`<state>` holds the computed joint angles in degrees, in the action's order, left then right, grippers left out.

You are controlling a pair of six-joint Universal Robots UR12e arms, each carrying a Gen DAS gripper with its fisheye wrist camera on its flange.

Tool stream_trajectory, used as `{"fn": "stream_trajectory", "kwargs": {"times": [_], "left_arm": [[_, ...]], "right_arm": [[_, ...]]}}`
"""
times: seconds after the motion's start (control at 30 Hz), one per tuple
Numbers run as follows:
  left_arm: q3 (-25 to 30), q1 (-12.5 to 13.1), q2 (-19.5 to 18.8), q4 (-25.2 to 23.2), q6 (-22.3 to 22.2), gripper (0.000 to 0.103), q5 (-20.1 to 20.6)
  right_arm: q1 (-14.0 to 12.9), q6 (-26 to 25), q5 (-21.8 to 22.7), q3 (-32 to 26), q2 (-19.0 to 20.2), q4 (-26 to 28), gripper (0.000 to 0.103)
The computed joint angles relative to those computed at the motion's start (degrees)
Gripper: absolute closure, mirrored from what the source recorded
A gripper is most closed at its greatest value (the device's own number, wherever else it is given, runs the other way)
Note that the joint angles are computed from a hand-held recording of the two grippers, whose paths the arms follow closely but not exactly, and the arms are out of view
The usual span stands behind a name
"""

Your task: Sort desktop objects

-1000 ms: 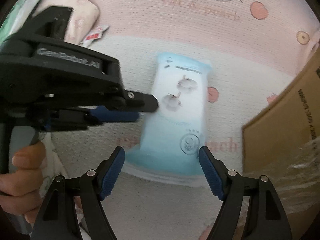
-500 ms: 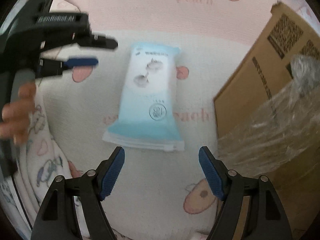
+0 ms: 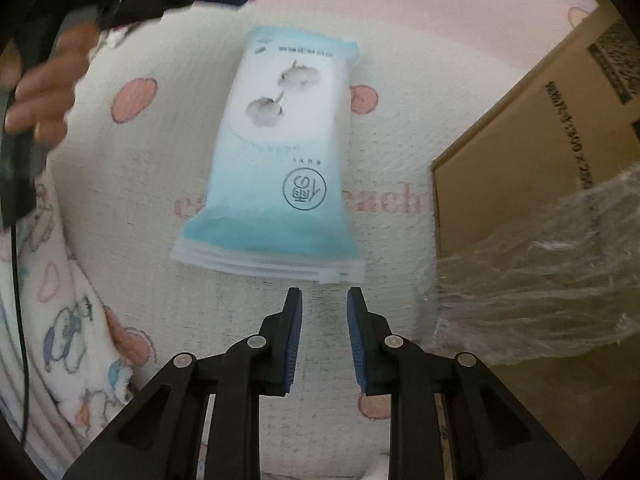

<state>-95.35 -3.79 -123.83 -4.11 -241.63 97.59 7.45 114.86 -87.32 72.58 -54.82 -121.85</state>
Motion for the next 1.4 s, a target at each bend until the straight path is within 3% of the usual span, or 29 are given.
{"fn": "stream_trajectory", "kwargs": {"times": [0.13,0.23,0.37,0.43,0.53,0.7,0.77,0.87,0.97,1.1,1.13,1.2,1.3,1.4], "left_arm": [[0.8,0.7,-0.8,-0.3,1.6,0.093,-4.7],[2.9,0.6,-0.9,-6.9,7.0,0.093,-7.4],[5.0,-0.7,-0.6,-14.6,11.8,0.093,-4.8],[4.3,-0.6,-0.1,-13.7,11.1,0.093,-6.7],[3.3,-0.5,0.8,-15.5,8.6,0.093,-7.7],[1.7,-0.9,2.4,-16.2,4.6,0.093,-9.6],[0.6,-1.1,2.9,-14.7,2.7,0.093,-10.3],[-0.4,-1.9,3.6,-11.8,2.2,0.093,-7.3],[-1.7,-1.6,3.8,-7.3,-0.1,0.083,-5.5],[-3.0,-0.6,3.8,-5.0,-4.6,0.066,-5.3],[-3.1,-0.5,3.9,-4.8,-5.1,0.058,-4.6],[-3.2,-0.2,3.8,-4.0,-4.8,0.053,-4.5],[-3.6,0.4,3.5,-1.7,-6.1,0.053,-4.5],[-4.0,1.3,3.0,0.6,-7.3,0.053,-5.5]], "right_arm": [[0.5,-0.1,-1.5,0.0,0.1,-0.4,0.083],[0.9,-0.6,-2.2,0.5,0.0,-1.8,0.083],[1.3,-0.7,-3.4,1.5,0.0,-5.3,0.083],[1.3,0.0,-4.0,1.8,0.0,-6.6,0.083],[1.1,1.6,-3.4,1.0,0.1,-4.2,0.083],[1.4,-0.9,-2.0,1.5,-0.6,-3.5,0.083],[1.6,-2.3,-0.9,1.9,-0.9,-3.3,0.083],[2.1,-4.5,-0.4,3.2,-1.6,-5.4,0.083],[2.5,-4.3,-1.6,4.1,-2.0,-8.4,0.083],[2.0,-0.5,-1.4,2.3,-2.4,-2.5,0.082],[1.8,0.3,-1.2,2.1,-2.6,-1.3,0.082],[1.4,1.8,-0.8,2.2,-3.3,-0.1,0.082],[0.9,4.0,0.8,2.2,-4.3,2.3,0.082],[0.2,7.7,6.1,1.9,-5.3,5.7,0.082]]}}
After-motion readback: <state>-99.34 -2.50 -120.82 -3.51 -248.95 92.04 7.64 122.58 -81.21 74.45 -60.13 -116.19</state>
